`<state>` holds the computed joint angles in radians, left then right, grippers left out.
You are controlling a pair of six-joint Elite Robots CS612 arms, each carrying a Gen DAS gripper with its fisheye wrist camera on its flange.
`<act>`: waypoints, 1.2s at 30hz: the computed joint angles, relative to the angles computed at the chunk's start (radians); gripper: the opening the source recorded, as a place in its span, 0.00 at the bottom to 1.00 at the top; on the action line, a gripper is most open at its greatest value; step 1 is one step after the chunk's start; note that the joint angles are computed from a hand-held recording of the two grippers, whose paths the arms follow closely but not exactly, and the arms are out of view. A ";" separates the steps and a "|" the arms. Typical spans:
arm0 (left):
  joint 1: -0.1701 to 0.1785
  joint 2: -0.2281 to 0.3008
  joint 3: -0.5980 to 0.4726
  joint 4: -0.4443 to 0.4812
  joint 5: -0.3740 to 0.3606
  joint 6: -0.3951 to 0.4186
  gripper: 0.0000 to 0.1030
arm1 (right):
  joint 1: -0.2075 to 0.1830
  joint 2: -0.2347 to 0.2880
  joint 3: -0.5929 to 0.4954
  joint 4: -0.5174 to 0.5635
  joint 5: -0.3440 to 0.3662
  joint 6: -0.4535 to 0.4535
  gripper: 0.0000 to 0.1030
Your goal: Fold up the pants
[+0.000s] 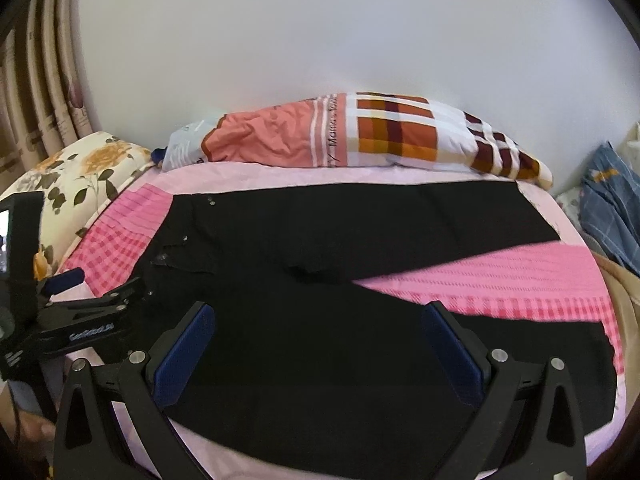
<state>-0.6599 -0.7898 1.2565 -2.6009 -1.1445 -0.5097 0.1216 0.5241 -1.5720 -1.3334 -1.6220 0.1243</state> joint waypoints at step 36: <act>0.279 0.619 -1.089 0.463 -0.610 0.225 0.39 | 0.002 -0.050 0.180 0.027 0.047 0.015 0.99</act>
